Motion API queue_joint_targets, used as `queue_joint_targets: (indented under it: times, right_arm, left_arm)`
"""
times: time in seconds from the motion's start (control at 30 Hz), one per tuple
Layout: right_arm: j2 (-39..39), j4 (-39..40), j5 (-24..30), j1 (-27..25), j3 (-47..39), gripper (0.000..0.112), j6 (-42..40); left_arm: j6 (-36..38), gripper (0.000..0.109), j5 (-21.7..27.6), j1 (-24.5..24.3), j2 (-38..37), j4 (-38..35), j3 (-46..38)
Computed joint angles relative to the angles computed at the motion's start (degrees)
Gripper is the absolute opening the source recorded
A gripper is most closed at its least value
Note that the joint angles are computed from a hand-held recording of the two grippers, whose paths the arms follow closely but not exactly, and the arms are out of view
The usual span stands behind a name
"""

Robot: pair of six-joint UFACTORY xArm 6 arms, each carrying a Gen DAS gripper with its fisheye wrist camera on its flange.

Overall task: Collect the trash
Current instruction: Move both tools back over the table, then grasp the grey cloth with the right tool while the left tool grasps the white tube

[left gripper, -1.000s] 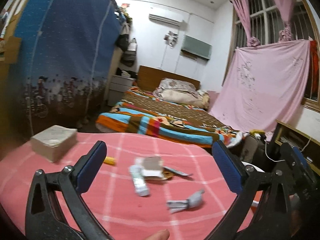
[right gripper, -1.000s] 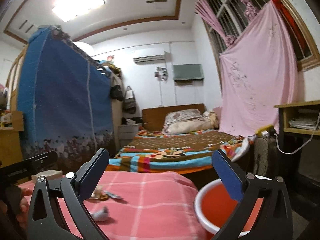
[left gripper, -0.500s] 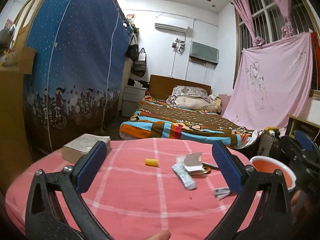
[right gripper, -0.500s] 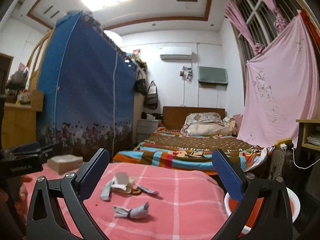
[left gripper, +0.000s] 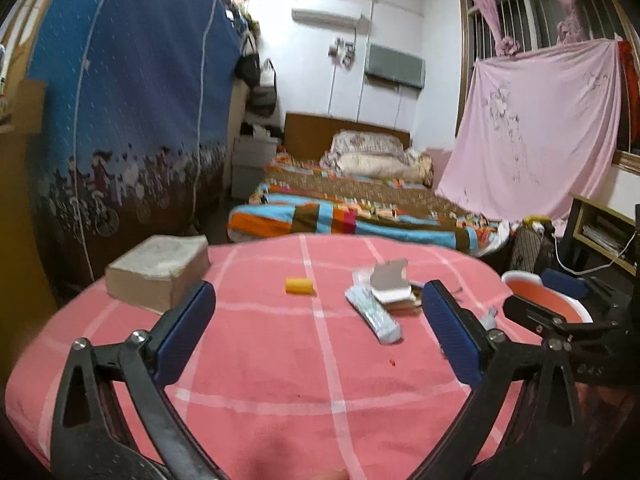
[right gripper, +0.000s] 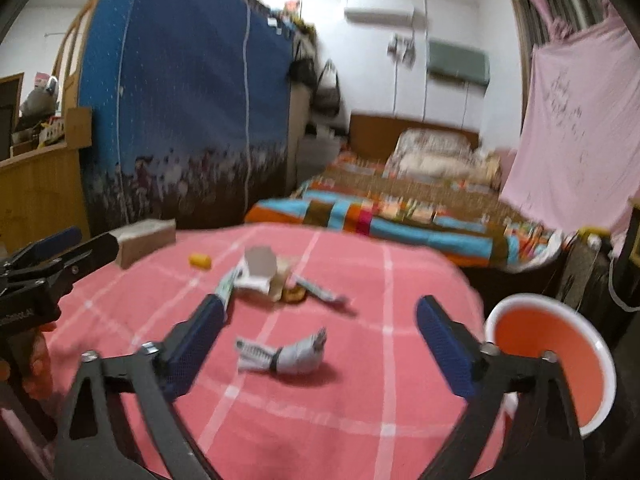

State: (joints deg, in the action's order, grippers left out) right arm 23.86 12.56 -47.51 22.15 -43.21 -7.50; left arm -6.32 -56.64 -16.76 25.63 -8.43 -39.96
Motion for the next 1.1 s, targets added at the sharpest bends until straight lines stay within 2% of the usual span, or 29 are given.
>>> queue_joint_targets:
  times: [0.07, 0.17, 0.3, 0.37, 0.47, 0.6, 0.7, 0.87, 0.93, 1.0, 1.1]
  right_arm:
    - [-0.56, -3.92, 5.3, -1.56, -0.59, 0.08, 3.23]
    - [-1.08, -14.08, 12.44, -4.97, -1.6, 0.068, 11.04]
    - [-0.66, -23.67, 17.22, -7.63, -3.36, 0.054, 18.88]
    - [-0.47, -27.68, 19.33, -8.48, -4.2, 0.052, 21.87]
    - [0.19, -36.08, 22.71, -10.0, -6.43, 0.039, 28.06]
    - [0.61, -42.44, 23.4, -11.79, -8.02, 0.031, 33.47]
    - [1.27, -48.2, 22.63, -13.79, -9.51, 0.03, 39.11]
    - [1.17, -45.58, 22.29, -14.26, -9.95, 0.028, 36.4]
    - [1.14, -43.11, 22.11, -14.23, -9.98, 0.028, 34.01]
    - [1.38, -45.38, 21.59, -15.17, -10.65, 0.028, 36.01]
    - [1.77, -45.85, 20.14, -15.98, -10.86, 0.028, 36.71]
  left_arm:
    - [-1.73, 0.079, 4.05, 0.98, -0.42, 2.96, -0.74]
    - [-3.74, 0.071, 9.82, 1.88, -0.73, 5.82, -2.19]
    - [-6.68, 0.062, 17.2, 2.78, -0.63, 10.06, -4.57]
    - [-9.27, 0.057, 20.32, 3.56, -0.52, 13.57, -5.79]
    - [-15.12, 0.052, 24.25, 4.83, -0.37, 20.51, -7.67]
    - [-24.09, 0.044, 27.19, 7.15, 0.53, 30.65, -10.64]
    - [-30.48, 0.038, 29.46, 8.11, 1.56, 37.47, -13.44]
    - [-41.83, 0.03, 34.43, 8.77, 3.12, 49.65, -18.74]
    - [-49.85, 0.028, 37.06, 9.29, 4.19, 57.94, -22.04]
    - [-56.12, 0.024, 39.75, 9.31, 4.76, 63.96, -24.44]
    - [-56.39, 0.015, 42.52, 8.37, 4.22, 63.4, -24.67]
